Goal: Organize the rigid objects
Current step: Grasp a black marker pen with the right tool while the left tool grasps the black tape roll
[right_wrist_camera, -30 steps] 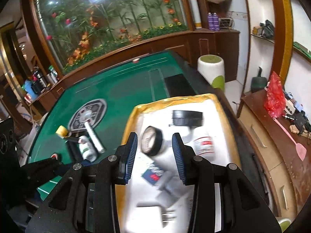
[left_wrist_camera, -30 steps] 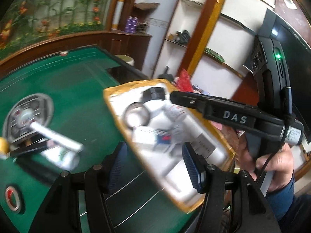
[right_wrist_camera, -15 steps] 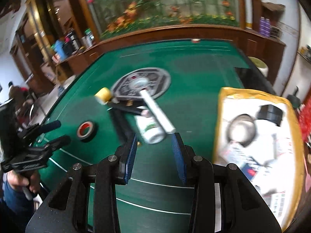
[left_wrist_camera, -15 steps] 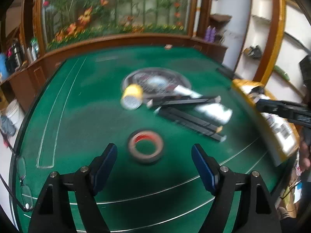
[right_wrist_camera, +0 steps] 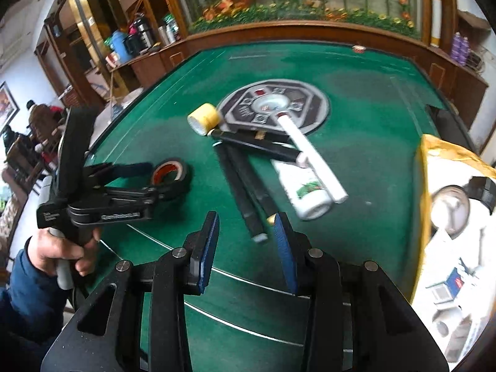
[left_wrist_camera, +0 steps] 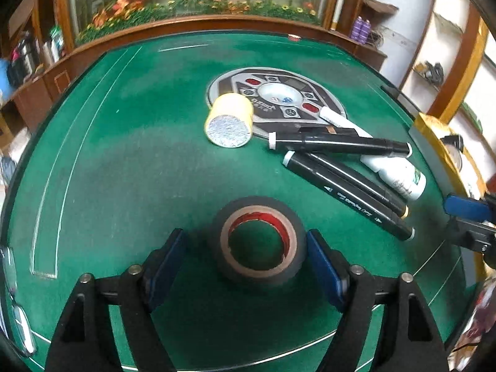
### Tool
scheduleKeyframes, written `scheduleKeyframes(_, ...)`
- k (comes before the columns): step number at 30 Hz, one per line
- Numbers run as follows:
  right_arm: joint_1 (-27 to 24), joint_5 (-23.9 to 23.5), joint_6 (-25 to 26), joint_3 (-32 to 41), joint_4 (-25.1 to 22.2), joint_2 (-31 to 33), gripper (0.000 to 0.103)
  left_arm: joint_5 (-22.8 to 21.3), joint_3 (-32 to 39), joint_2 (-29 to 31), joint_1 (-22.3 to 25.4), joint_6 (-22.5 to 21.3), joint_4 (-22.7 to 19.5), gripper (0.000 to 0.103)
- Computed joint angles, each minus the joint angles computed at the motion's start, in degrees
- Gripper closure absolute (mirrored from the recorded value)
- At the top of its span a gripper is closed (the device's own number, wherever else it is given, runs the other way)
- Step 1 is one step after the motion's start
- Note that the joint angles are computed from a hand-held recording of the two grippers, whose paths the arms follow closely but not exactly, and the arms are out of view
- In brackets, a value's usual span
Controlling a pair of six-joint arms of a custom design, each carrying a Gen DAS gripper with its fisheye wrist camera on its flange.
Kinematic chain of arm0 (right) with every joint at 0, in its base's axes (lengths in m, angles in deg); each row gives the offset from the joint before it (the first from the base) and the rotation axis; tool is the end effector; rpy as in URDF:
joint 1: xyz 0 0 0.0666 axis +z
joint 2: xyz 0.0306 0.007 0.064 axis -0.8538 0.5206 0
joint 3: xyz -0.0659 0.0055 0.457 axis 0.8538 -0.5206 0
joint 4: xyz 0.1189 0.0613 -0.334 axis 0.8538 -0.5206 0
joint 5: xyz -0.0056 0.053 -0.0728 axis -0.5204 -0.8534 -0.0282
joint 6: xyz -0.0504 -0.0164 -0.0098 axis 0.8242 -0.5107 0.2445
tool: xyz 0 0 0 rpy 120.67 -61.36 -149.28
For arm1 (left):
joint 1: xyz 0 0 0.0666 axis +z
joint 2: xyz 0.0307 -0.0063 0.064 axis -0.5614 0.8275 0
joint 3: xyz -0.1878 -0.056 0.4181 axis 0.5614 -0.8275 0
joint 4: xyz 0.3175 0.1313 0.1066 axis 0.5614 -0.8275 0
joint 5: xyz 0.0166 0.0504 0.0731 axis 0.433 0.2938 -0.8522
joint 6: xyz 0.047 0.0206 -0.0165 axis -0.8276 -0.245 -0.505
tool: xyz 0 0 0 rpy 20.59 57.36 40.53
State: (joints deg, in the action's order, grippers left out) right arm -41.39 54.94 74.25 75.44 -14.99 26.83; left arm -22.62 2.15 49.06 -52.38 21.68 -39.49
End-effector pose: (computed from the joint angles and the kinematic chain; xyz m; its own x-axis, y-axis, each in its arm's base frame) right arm 0.5594 0.1863 0.3290 -0.7092 -0.3518 -0.6110 -0.5742 0.7911 0.2110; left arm 0.5577 -0.1794 0.2833 -0.8126 -0.0572 -0.5800 -0.0140 0.9968 -0.0786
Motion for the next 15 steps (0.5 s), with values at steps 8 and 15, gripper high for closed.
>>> scheduleKeyframes(8,3.2,3.1,5.4,7.1,-4.7,6.0,0.066,1.2,-3.8,-2.3,0.7,-1.1,2.7,0.041)
scheduleKeyframes(15,4.5,4.3,7.3,14.8,-10.9,11.7,0.07,-3.7,-3.3,-1.4,-0.7,-2.9,3.2,0.04)
